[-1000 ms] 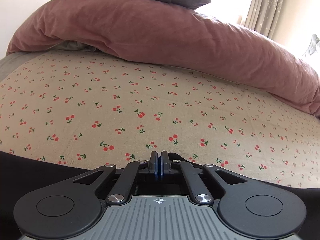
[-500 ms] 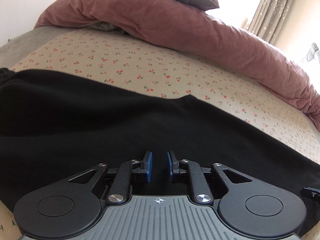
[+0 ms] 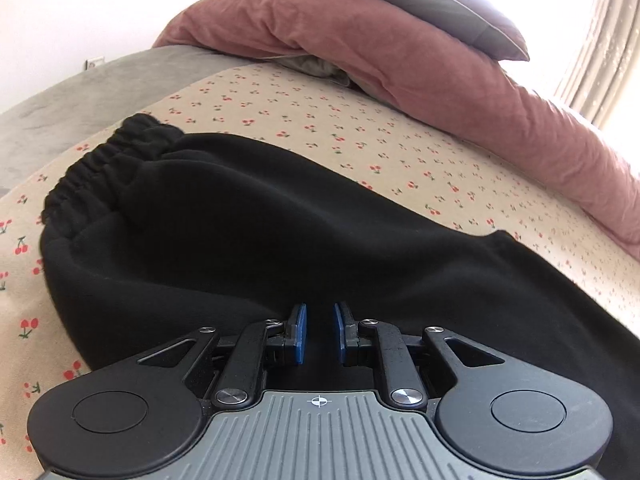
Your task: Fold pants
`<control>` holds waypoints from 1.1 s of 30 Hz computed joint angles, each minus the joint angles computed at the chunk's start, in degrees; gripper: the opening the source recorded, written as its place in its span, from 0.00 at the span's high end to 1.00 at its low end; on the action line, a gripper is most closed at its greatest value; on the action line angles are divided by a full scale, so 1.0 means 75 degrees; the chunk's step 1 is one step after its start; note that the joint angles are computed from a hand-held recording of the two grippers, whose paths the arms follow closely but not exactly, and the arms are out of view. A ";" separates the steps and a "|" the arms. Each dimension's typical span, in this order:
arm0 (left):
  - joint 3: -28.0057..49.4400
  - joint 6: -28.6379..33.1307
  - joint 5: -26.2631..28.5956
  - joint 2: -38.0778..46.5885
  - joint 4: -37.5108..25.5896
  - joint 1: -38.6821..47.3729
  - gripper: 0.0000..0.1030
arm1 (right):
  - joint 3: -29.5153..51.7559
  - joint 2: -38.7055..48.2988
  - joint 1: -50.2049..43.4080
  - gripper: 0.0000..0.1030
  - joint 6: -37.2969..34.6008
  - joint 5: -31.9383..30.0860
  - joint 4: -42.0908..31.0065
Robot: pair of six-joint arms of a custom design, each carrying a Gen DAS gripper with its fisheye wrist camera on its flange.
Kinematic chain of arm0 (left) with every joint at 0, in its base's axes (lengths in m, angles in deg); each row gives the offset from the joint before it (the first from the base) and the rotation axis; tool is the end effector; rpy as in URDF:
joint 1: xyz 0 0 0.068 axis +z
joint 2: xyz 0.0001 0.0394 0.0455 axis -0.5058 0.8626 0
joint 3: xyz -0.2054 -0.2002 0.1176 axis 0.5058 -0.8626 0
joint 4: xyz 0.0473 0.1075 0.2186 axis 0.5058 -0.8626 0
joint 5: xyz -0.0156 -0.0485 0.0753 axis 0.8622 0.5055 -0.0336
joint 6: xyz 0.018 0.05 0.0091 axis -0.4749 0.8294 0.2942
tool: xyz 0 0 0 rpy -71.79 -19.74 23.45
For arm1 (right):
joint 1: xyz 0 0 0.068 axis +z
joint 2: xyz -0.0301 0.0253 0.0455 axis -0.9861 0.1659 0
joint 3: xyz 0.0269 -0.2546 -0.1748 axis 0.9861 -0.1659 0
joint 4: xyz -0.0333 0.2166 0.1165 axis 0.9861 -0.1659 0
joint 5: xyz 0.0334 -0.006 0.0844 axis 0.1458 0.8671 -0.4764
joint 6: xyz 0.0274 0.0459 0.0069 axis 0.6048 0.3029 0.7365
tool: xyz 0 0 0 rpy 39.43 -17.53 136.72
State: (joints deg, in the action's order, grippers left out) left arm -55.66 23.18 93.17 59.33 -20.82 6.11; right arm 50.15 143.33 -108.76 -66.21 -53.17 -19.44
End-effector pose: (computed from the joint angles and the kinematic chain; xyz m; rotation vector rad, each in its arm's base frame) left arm 0.1756 0.1146 0.1549 -0.5686 2.2705 -0.1100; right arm 0.2573 -0.1248 0.1032 0.5440 2.3419 0.2445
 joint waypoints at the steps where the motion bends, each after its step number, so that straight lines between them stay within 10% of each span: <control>1: -0.0086 0.0080 0.0049 -0.0258 -0.0061 0.0165 0.85 | -0.0143 -0.0186 -0.0022 1.00 0.0097 0.0055 0.0041; 6: -0.0239 0.0794 0.0793 -0.0893 -0.0541 0.0849 0.84 | -0.1319 -0.1358 0.0443 0.65 -0.0711 0.0639 0.0924; 12: -0.0042 0.0852 0.0504 -0.0091 -0.0463 0.0958 0.84 | -0.1089 -0.0630 0.0567 0.70 -0.0734 0.1505 0.1138; 24: -0.0200 0.1089 0.0972 -0.1145 -0.1159 0.0866 0.82 | -0.0886 -0.1316 -0.1759 0.47 -0.0006 -0.0464 -0.0686; 33: -0.0409 0.0372 0.0197 -0.1210 -0.0685 -0.0586 0.82 | -0.0421 0.0297 -0.1600 0.42 0.1066 -0.0869 0.1074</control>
State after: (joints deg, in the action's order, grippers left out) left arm -58.73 25.98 94.64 50.25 -25.96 1.71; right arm 46.99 145.56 -120.76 -58.22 -59.69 -11.39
